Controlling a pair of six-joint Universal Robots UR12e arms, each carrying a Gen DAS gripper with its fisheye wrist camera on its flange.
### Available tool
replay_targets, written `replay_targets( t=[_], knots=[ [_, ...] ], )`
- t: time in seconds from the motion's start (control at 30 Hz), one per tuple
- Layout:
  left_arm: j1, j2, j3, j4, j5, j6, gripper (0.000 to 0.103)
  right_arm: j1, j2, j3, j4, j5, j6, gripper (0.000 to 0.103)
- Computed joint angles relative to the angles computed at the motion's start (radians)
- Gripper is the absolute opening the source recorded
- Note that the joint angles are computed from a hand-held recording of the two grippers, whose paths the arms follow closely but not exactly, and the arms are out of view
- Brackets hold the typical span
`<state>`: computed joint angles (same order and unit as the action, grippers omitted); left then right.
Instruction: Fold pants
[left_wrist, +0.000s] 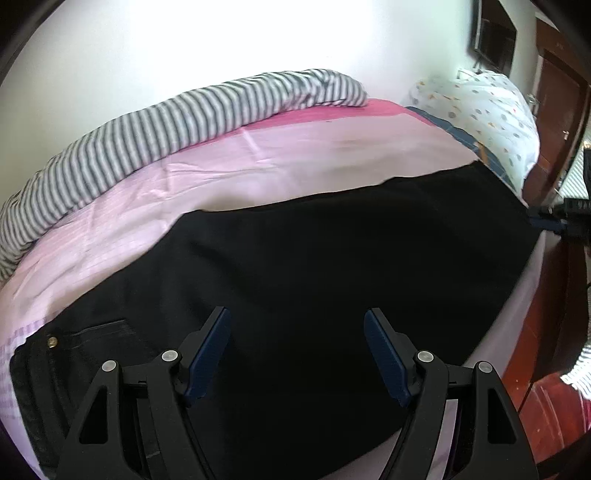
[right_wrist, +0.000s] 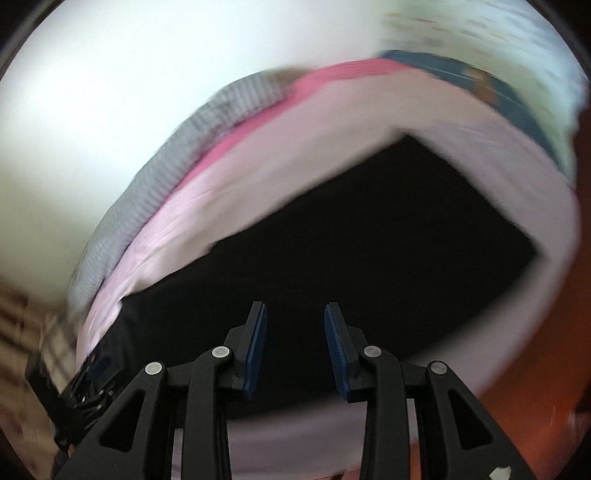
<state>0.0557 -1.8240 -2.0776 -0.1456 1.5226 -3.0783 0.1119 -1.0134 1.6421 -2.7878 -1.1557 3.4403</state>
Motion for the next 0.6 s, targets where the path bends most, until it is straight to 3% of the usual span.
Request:
replay_targets(
  t=[0.2,0.6],
  knots=[
    [-0.033,-0.018,0.024,-0.024,0.017,-0.004,0.075,-0.064,-0.005,0.060,-0.058,-0.011,0.112,0.031],
    [-0.070,-0.049,0.069,-0.075,0.049,-0.012,0.075,-0.094,0.074,0.014,-0.204,0.034,0.187,0.029]
  ],
)
